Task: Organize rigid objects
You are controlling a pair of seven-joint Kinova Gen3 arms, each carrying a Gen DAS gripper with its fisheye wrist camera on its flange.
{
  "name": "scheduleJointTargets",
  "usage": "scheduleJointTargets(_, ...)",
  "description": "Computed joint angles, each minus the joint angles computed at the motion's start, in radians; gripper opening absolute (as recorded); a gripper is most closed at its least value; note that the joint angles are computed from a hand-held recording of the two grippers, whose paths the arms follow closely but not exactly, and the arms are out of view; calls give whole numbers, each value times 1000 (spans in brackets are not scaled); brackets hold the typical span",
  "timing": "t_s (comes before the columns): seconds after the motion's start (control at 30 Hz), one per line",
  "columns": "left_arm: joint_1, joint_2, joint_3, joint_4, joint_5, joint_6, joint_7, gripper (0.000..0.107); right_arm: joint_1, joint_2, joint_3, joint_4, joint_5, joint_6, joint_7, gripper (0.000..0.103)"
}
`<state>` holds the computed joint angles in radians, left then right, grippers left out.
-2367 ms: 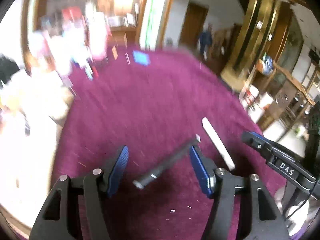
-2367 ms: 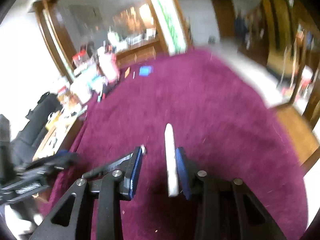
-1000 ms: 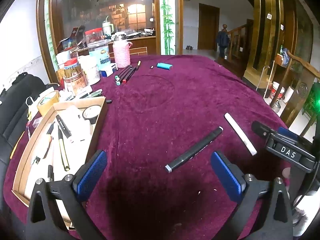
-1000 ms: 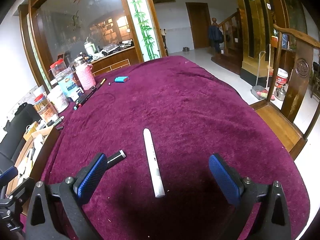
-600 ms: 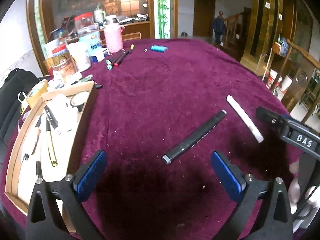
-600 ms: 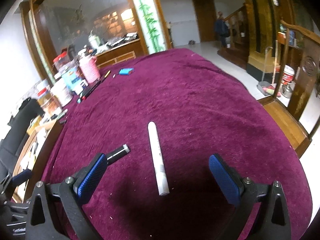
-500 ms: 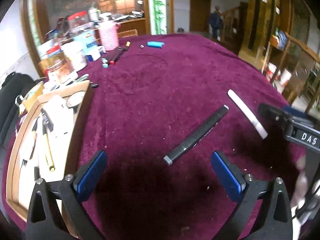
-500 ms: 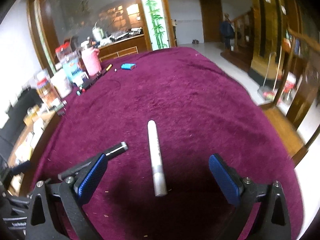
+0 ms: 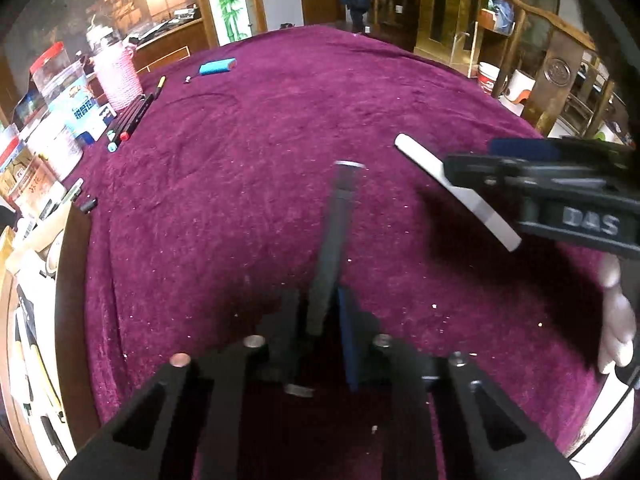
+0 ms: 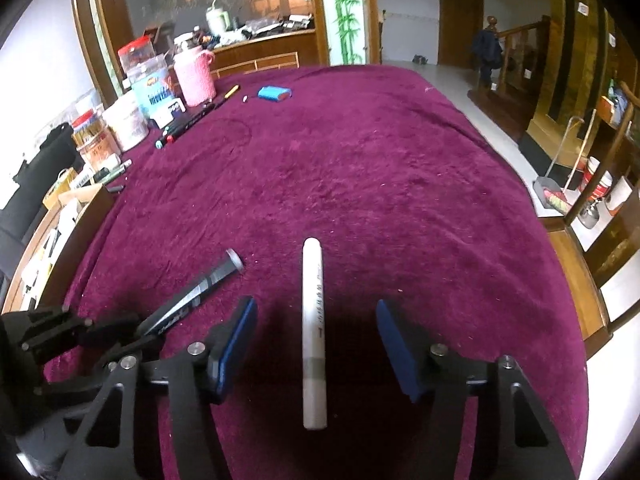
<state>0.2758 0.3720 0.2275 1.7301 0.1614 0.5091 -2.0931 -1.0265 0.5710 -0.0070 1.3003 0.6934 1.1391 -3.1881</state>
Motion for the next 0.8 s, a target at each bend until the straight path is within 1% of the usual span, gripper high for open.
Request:
scheduleJointTargets(0.03,-8,-2,6,4,11,-1,-6,15,6,4,-3,-6,-6,1,9,65)
scheduleJointTargets(0.17,-104,-2,62,1,124,53,-97,15,28,14,-8,-16,-39,-5,36,64)
scheduleJointTargets(0.2,-123,-4,69,2,152,61,-121,15,32,15,-8,-16,-47,-10,39,63)
scheduleJointTargets(0.3,-170,-24,83,25,238,70,-189,15,49,28,-13,-30,-81,-13,65,56)
scheduleJointTargets(0.37,-196,-33,87,33,297,86,-236,15,42,43,-6,-57,-87,20,88,53)
scheduleJointTargets(0.4,-207,-41,86,39,324,92,-259,15,38,57,-3,-84,-92,53,104,51)
scheduleJointTargets(0.43,-219,-53,85,50,354,97,-282,15,21,67,18,-100,-102,75,118,42)
scheduleJointTargets(0.47,-221,-58,78,52,373,103,-297,15,18,67,21,-101,-102,81,119,28)
scheduleJointTargets(0.5,-234,-68,76,61,403,111,-322,15,27,58,5,-87,-91,70,108,20)
scheduleJointTargets(0.53,-242,-75,70,67,428,119,-342,15,27,43,7,-63,-95,43,92,13)
scheduleJointTargets(0.7,-280,-114,37,97,549,154,-445,15,2,-13,13,22,-55,-35,-10,13)
scheduleJointTargets(0.8,-306,-145,8,117,630,183,-518,15,-14,-30,5,26,-22,-44,-40,13)
